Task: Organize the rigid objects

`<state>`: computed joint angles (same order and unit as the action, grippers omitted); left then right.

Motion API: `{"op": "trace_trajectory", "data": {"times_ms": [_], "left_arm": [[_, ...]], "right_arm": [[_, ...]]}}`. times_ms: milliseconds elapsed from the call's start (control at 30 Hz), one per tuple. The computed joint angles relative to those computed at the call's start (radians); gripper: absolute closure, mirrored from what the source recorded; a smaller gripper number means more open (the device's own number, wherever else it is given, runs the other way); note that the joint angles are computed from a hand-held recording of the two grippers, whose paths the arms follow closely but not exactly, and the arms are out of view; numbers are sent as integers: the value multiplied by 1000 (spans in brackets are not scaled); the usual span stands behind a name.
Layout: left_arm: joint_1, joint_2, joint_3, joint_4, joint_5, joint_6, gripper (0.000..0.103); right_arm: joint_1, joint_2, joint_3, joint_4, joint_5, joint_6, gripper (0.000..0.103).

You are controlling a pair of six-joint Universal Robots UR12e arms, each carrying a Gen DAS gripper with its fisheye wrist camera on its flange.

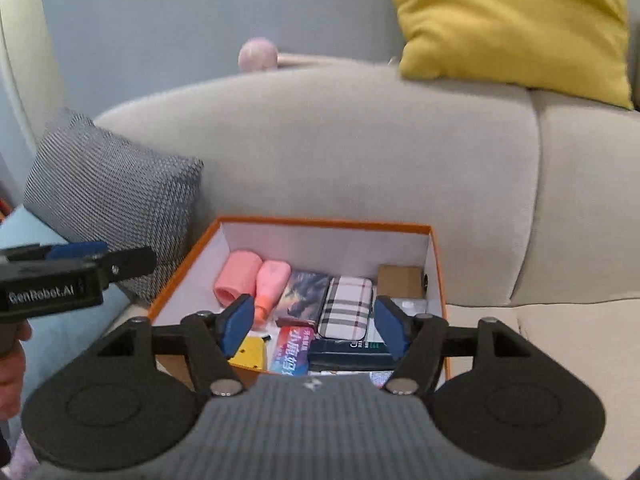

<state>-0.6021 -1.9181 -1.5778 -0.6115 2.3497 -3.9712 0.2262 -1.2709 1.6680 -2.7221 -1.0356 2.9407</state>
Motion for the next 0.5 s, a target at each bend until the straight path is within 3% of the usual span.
{"op": "trace_trajectory", "data": {"times_ms": [233, 500], "left_arm": [[-60, 0, 10, -53, 116, -55, 6], [-102, -6, 10, -128, 152, -172, 4]], "right_arm": [[-9, -77, 112, -185, -35, 41, 28], [-22, -133, 205, -258, -17, 42, 27]]}}
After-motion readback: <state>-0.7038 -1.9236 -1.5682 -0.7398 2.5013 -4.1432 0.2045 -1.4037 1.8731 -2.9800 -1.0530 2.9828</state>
